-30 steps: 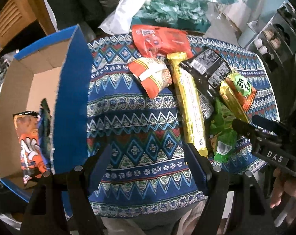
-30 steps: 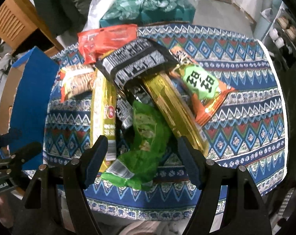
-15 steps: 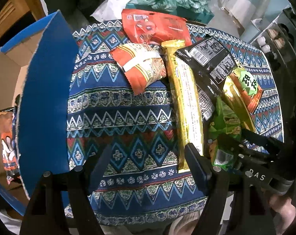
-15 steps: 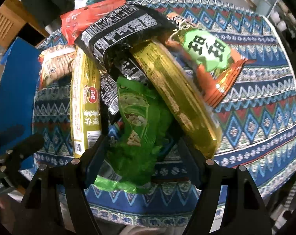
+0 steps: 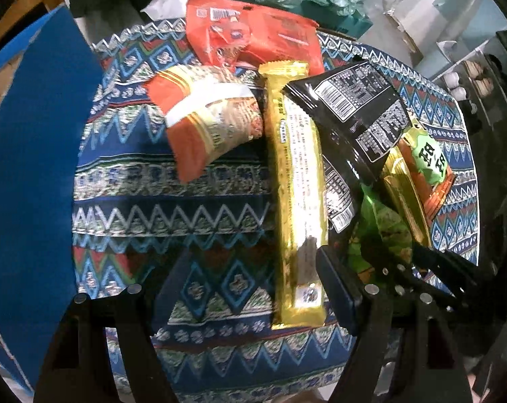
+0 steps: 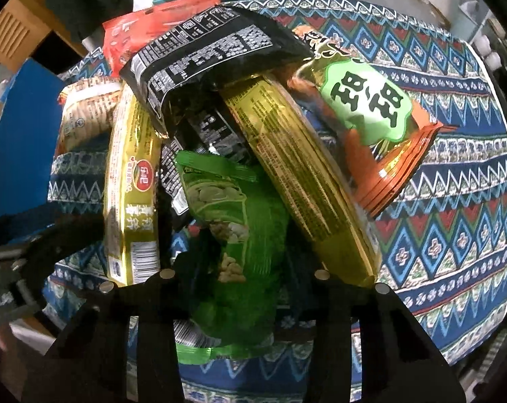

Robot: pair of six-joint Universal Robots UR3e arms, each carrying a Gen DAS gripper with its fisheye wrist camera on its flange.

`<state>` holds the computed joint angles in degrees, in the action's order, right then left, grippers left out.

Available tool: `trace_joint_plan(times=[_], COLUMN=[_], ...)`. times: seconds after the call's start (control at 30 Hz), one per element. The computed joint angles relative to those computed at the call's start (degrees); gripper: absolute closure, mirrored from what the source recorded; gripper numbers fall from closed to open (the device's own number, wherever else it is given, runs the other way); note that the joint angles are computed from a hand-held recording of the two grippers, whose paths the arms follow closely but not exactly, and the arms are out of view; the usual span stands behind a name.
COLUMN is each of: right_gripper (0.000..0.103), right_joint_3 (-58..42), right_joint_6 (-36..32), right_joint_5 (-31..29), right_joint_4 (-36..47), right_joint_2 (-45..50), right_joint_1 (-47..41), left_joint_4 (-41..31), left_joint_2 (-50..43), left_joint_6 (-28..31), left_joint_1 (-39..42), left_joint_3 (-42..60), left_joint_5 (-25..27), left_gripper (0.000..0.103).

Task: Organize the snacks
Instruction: 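Grasp the yellow wafer bar with the left tool while the right tool grasps the green pea bag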

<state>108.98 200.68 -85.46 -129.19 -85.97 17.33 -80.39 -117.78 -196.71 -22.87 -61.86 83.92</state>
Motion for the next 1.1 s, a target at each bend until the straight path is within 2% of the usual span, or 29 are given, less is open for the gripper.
trace_joint_plan(times=[0.13, 0.37, 0.4, 0.53, 0.63, 0.9, 1.1], right_gripper=[0.066, 0.066, 0.066, 0.066, 0.066, 0.066, 0.066], right_joint_3=[0.14, 0.33, 0.33, 2.04, 2.15, -0.66, -0.36], right_joint_6=[-1.91, -1.93, -1.89, -3.02, -3.61, -2.32, -1.42], right_joint_5=[-1.3, 0.19, 0.13, -0.19, -0.72, -2.57, -3.33], right_joint_4=[0.19, 0.27, 0.46, 1.73, 2.48, 4.6, 4.64], right_joint_2=[-0.69, -0.79, -0.92, -3.86, -4.82, -3.26, -3.09], right_joint_1=[-0.38, -1.43, -1.35, -1.78, -1.49, 1.23, 2.83], left_joint_4=[0.95, 2.0, 2.45, 6.75, 6.84, 8.75, 7.31], left_joint_2=[-2.75, -6.56, -6.87, -6.51, -6.14, 2.32, 6.27], left_joint_6=[-1.07, -1.6, -1.37, 0.2, 0.81, 2.59, 2.28], left_joint_1=[-0.37, -1.28, -1.32, -1.21, -2.66, -2.89, -3.4], left_joint_3=[1.85, 5.09, 5.19, 2.39, 2.15, -9.73, -13.98], left_joint_5=[-0.53, -0.5, -0.81, -5.08, -2.55, -2.3, -2.42], left_gripper=[0.021, 0.022, 0.026, 0.074, 0.074, 0.074, 0.073])
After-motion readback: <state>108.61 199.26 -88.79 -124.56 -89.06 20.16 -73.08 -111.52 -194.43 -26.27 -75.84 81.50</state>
